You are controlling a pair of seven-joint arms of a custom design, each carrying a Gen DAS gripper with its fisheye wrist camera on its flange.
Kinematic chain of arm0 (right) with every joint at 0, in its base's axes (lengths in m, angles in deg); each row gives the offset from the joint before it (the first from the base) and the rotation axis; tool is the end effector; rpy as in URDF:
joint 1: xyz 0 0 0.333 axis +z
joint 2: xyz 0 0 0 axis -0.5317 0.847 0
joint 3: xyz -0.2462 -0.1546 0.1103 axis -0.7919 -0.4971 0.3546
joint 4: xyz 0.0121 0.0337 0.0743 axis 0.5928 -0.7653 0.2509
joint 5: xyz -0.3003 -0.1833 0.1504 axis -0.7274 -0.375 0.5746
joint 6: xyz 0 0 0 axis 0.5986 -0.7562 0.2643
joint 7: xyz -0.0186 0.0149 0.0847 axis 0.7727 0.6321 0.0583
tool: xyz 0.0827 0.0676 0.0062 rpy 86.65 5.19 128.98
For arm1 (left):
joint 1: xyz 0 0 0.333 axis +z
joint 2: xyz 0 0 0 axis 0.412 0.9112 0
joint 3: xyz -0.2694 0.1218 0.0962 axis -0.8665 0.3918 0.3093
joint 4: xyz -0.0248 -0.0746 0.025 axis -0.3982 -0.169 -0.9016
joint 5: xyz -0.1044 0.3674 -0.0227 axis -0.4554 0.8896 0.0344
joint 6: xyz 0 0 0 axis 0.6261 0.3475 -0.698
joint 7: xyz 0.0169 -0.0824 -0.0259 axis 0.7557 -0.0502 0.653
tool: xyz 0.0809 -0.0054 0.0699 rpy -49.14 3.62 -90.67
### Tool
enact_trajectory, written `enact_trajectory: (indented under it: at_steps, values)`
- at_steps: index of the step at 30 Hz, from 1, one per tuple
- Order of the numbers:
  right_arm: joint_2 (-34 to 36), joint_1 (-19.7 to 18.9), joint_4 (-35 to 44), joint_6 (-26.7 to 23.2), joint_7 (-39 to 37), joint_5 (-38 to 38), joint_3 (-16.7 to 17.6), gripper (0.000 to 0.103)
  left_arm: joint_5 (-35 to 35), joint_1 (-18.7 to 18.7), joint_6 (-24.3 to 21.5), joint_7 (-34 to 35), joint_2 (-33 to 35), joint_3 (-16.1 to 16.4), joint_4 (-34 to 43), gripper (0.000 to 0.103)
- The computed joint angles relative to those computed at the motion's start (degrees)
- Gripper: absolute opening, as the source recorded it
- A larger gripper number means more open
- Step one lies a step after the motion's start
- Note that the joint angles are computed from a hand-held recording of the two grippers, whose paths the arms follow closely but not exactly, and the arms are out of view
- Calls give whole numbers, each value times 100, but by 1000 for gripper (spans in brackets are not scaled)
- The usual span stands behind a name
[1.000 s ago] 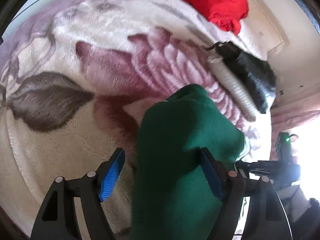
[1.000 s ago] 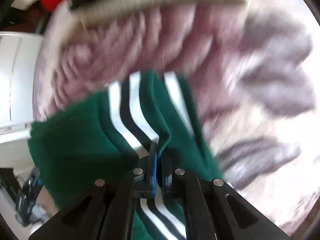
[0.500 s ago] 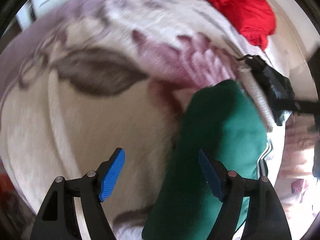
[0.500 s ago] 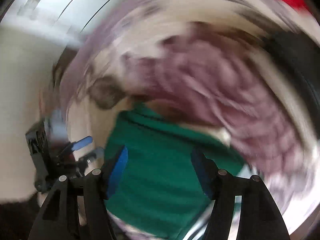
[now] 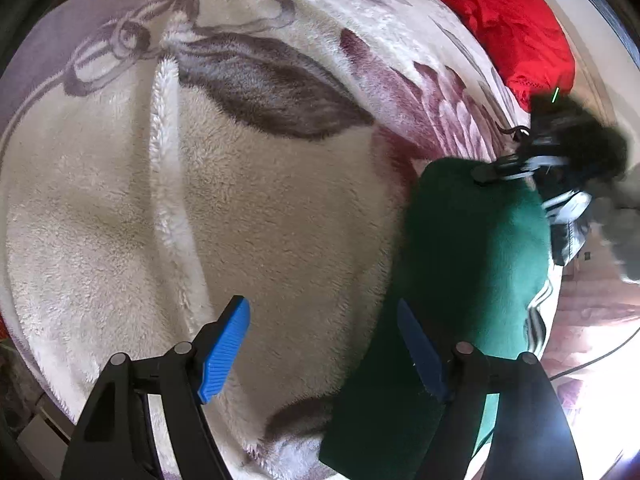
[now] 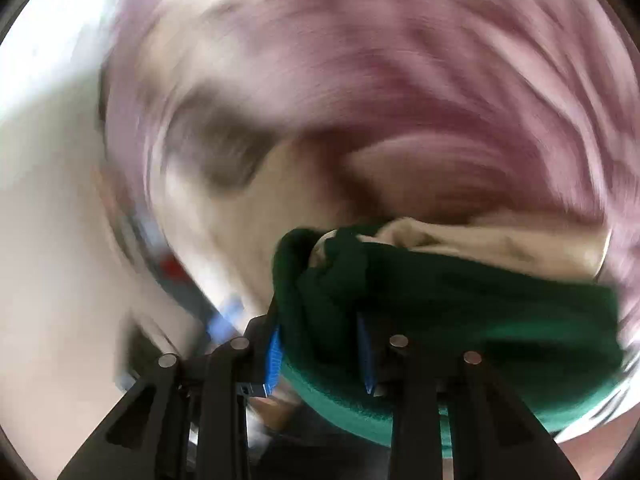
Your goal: Fold large clothes
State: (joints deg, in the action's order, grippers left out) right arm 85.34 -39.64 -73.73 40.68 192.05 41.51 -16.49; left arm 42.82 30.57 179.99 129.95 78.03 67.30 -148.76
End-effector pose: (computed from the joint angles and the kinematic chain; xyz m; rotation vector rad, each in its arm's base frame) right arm 0.5983 -0.0060 0.4900 -1.3140 2.4120 1.2130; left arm 0.5778 -0.0098 0.4562 1.8302 -2.1299 0.5274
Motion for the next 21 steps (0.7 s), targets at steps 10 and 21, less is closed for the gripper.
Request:
enact_trajectory:
  at_steps: [10,21]
  values:
    - [-1195,20,-802,1419,-765,-154,-275,79,-383,15,-316,453,571,-133,972,74]
    - [-4048,-181,-3261,2241,-783,-2123,-1237,80,-308,-525,-1217,853,2515,-793,3329,35]
